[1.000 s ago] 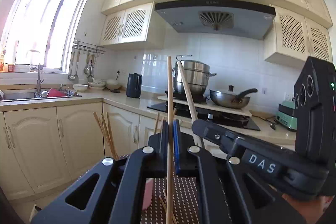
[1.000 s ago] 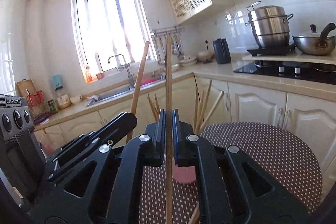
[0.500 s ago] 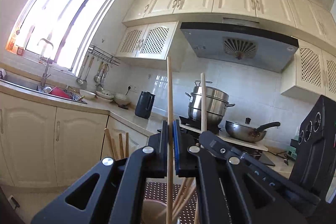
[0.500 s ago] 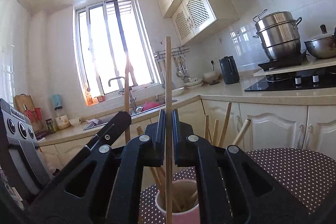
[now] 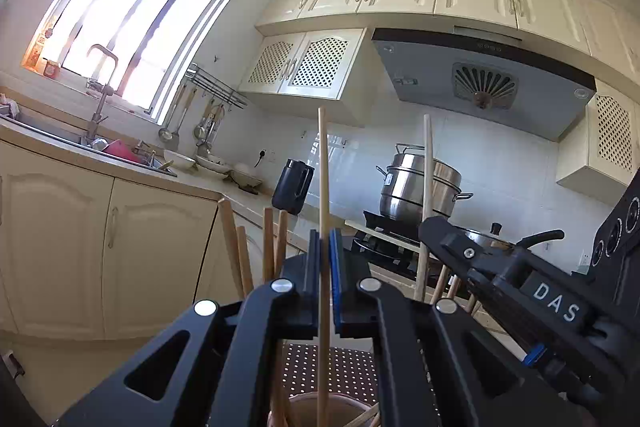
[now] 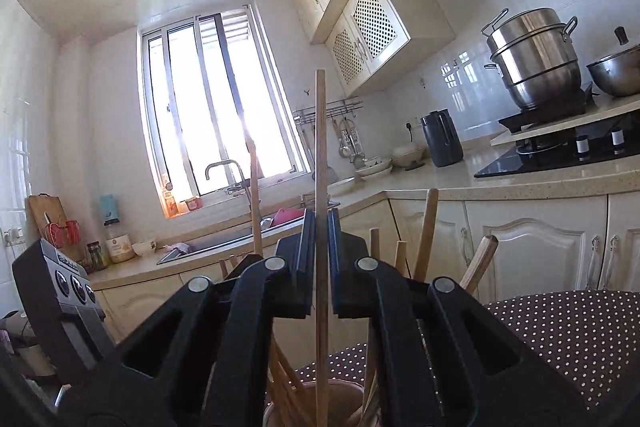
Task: Organize utensils
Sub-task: 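Lift both held chopsticks upright and carry them over the pink cup, then lower both chopsticks into the pink cup and open both grippers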
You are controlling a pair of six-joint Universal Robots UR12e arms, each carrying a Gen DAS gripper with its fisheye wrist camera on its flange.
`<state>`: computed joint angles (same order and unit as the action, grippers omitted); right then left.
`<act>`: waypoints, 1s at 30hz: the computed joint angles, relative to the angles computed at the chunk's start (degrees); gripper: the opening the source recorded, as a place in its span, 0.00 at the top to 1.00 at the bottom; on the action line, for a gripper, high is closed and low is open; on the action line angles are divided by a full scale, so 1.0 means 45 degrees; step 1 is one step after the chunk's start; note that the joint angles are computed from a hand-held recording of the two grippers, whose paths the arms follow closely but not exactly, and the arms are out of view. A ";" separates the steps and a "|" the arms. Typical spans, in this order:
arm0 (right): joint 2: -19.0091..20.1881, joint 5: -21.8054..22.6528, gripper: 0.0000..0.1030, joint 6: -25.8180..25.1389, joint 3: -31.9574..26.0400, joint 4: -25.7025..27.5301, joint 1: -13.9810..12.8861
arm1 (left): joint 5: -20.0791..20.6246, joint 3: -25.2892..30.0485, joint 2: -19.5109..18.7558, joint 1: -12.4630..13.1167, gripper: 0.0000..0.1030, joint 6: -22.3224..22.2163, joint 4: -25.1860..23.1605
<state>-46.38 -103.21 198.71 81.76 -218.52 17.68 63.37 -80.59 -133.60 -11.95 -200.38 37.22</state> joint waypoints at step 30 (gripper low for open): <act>-0.1125 -0.0616 0.92 -0.0334 0.2095 0.2753 0.0686 | -0.0057 -0.2893 0.2028 0.0123 0.78 0.3711 -0.4014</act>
